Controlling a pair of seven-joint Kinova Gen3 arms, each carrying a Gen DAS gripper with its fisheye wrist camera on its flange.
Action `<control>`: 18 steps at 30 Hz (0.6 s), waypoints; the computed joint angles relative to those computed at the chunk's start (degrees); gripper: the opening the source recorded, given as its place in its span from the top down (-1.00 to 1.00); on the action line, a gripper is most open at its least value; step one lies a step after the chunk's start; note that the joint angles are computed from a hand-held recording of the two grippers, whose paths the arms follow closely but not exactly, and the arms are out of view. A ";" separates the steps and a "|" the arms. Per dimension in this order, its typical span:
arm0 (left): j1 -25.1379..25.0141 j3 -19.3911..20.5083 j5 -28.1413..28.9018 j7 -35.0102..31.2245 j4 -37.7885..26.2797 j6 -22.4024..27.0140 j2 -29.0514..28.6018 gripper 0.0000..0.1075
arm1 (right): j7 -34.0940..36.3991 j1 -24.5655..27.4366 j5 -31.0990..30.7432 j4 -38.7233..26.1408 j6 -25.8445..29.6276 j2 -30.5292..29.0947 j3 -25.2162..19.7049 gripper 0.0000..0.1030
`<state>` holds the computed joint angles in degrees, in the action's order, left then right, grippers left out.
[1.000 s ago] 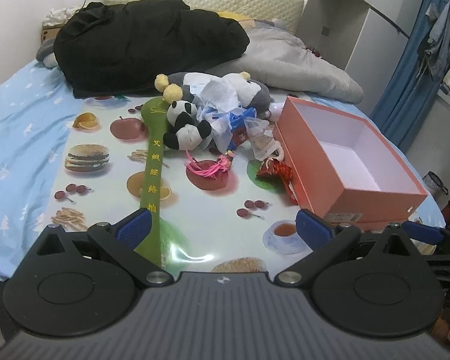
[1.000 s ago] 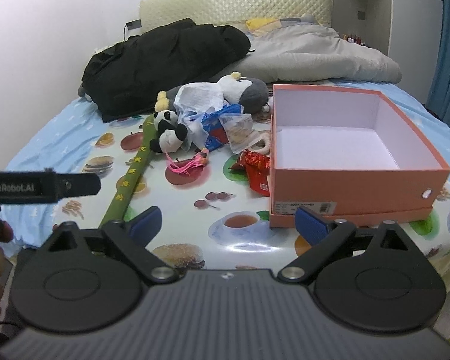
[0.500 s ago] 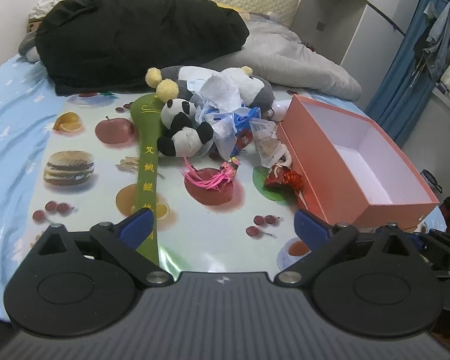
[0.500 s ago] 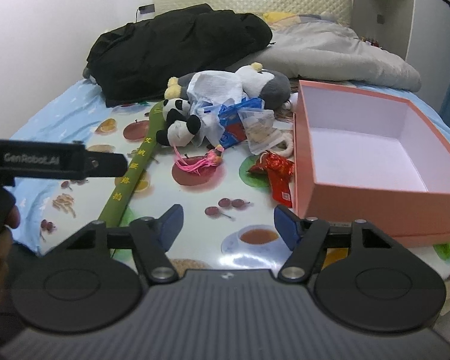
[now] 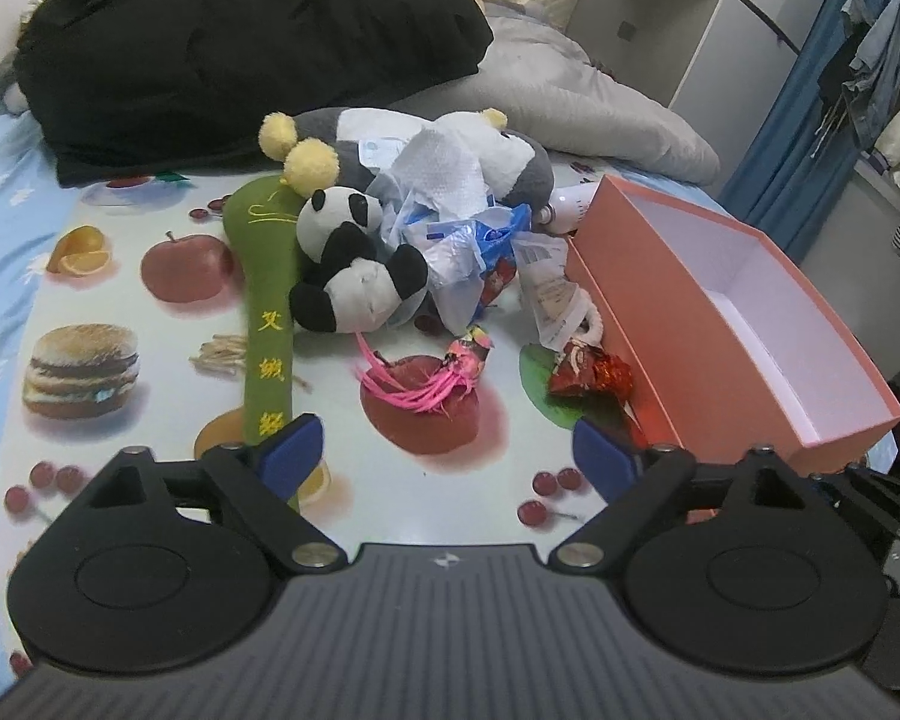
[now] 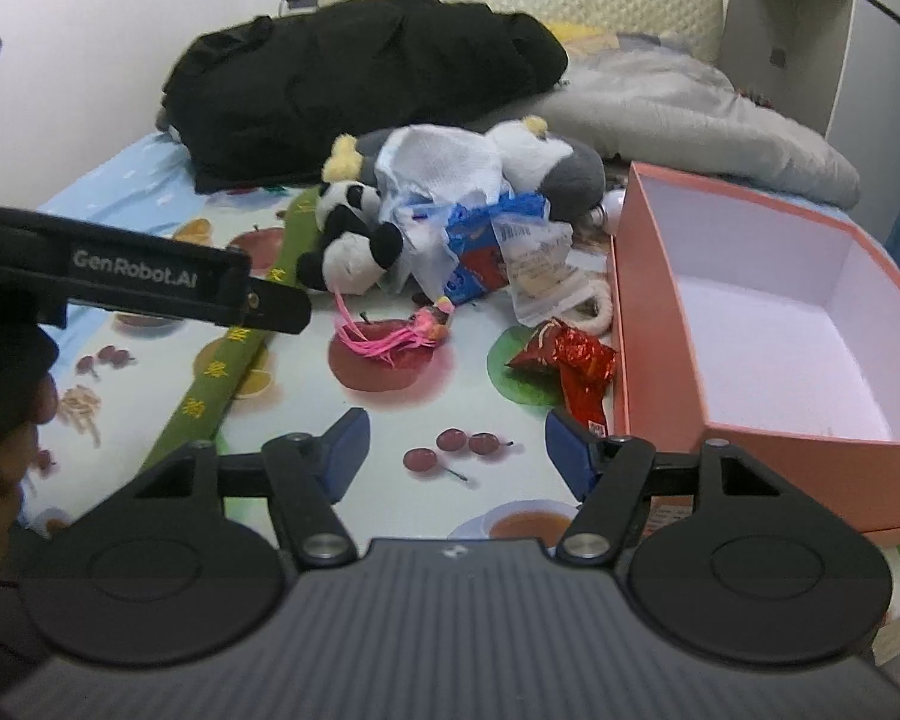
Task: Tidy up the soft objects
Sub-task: 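Grasp the pink feathered tassel toy with the left gripper while the right gripper grasps the red foil candy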
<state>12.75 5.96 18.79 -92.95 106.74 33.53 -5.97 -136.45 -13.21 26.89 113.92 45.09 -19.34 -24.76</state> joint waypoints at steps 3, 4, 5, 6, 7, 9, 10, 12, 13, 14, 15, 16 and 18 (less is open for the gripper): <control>-0.09 -1.09 3.47 -3.27 -0.95 -0.47 2.50 -0.61 | -0.64 0.47 1.55 0.26 -1.85 1.87 -0.29 -0.30; -0.34 -1.26 4.78 -4.51 -1.30 -0.49 3.35 -0.58 | -0.94 0.42 1.90 0.14 -2.21 2.59 -0.17 -0.30; -0.71 -1.39 6.30 -5.99 -1.76 -0.47 4.38 -0.56 | -1.18 0.26 2.26 -0.02 -2.53 3.41 0.07 -0.29; -1.13 -1.34 7.74 -7.48 -2.14 -0.68 5.42 -0.55 | -1.78 0.22 3.19 -0.17 -2.75 4.46 -0.02 -0.29; -1.57 -1.12 8.89 -8.79 -2.45 -0.91 6.33 -0.51 | -2.78 0.12 4.48 -0.18 -2.64 5.22 -0.27 -0.29; -2.38 -0.38 10.19 -10.80 -3.49 -1.13 8.48 -0.49 | -5.20 -0.25 7.71 -0.22 -2.57 7.14 -0.62 -0.22; -2.71 0.12 10.70 -11.66 -3.95 -1.53 9.49 -0.49 | -6.17 -0.57 8.92 -0.36 -2.41 8.07 -0.49 -0.13; -3.52 1.01 11.58 -13.08 -5.16 -1.50 11.59 -0.48 | -7.35 -1.37 10.43 -0.78 -2.36 10.17 0.51 -0.02; -3.96 1.45 12.03 -13.70 -5.65 -1.50 12.50 -0.48 | -7.64 -1.86 11.11 -0.97 -2.29 11.05 1.09 0.06; -4.33 1.86 12.29 -14.12 -6.22 -1.44 13.48 -0.46 | -8.17 -2.35 12.34 -1.12 -2.05 12.01 1.45 0.10; -4.67 2.28 12.51 -14.50 -6.80 -1.34 14.43 -0.43 | -8.90 -2.86 13.71 -1.08 -1.93 12.72 1.81 0.13; -5.17 2.71 12.93 -15.09 -7.36 -1.01 15.33 -0.32 | -9.60 -3.39 15.03 -1.04 -1.75 13.41 2.20 0.14; -6.10 3.47 13.68 -15.81 -8.89 0.07 17.38 -0.26 | -10.98 -4.58 18.00 -1.16 -0.77 15.13 2.93 0.21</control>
